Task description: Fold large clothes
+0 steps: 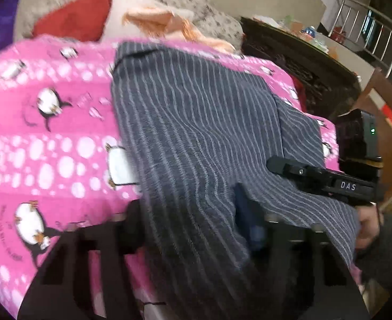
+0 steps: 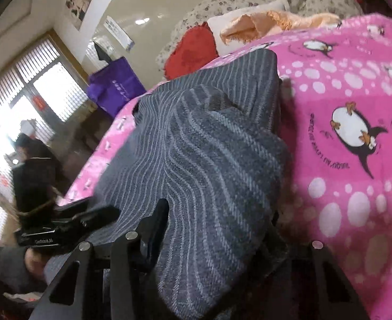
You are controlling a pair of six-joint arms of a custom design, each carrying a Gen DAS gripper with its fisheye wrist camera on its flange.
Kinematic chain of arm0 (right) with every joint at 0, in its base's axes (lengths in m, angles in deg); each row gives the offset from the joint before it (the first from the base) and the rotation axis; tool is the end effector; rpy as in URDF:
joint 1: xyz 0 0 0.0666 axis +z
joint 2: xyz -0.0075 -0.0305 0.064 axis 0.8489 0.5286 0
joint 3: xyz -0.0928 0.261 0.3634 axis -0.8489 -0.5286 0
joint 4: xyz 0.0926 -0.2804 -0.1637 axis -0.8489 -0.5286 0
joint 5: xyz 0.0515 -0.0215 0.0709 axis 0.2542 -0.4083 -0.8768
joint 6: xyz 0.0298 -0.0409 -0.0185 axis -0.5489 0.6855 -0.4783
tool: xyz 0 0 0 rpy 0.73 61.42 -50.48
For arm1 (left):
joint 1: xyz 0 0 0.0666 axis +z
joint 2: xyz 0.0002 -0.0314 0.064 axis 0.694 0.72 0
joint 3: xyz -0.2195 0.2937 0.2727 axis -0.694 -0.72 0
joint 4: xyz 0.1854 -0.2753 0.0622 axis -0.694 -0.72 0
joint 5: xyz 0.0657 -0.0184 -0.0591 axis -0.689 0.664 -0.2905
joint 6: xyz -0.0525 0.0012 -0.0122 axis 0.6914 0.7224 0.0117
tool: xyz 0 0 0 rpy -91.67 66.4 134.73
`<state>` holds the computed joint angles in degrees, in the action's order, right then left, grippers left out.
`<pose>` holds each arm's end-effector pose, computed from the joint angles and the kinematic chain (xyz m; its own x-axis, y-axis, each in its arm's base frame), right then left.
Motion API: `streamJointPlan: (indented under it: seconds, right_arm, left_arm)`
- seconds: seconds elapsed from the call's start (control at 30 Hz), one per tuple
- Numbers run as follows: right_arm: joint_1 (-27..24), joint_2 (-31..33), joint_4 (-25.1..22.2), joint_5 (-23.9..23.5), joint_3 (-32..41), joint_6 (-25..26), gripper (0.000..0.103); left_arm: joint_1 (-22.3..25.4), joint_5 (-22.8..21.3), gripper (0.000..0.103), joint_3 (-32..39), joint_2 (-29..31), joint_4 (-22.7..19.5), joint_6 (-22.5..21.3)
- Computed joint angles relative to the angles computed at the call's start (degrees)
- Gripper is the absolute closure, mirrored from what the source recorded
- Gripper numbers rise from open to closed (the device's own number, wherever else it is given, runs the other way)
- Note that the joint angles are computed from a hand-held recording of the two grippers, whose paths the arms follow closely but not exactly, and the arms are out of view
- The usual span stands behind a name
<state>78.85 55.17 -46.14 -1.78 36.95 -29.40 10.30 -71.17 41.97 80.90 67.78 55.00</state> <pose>0.4433 0.1726 0.2513 -0.7037 0.3112 -0.6387 -0.0831 0.8567 0.5090 0.4952 -0.3435 0.3001 -0.6464 0.3211 -0.6921 0.6533 0.7016 -0.2846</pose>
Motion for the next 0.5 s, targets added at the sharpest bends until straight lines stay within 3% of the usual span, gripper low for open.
streamJointPlan:
  seconds: [0.1,0.17,0.37,0.43,0.5]
  right_arm:
    - [-0.3,0.7,1.8,-2.9,0.2,-7.1,0.069]
    - [0.7,0.3,2.0,-2.8,0.6,-9.8,0.07]
    - [5.9,4.5,7.5,-4.1,5.5,-19.8,0.07]
    - [7.9,7.8,8.9,-4.6,10.0,-21.4,0.07]
    - [9.2,10.3,6.8,-4.3,14.4,-20.1,0.071]
  left_arm:
    - [0.1,-1.3,0.066,-2.5,-2.1,3.5,2.3]
    - [1.3,0.5,0.068,-3.2,-3.1,3.6,2.2]
    - [9.4,4.8,0.068,-2.6,-6.2,-0.9,-2.6]
    - [12.8,4.9,0.068,-3.9,-7.1,-1.1,-4.1]
    - [15.5,5.2,0.068,-4.9,-6.8,-1.2,-4.2]
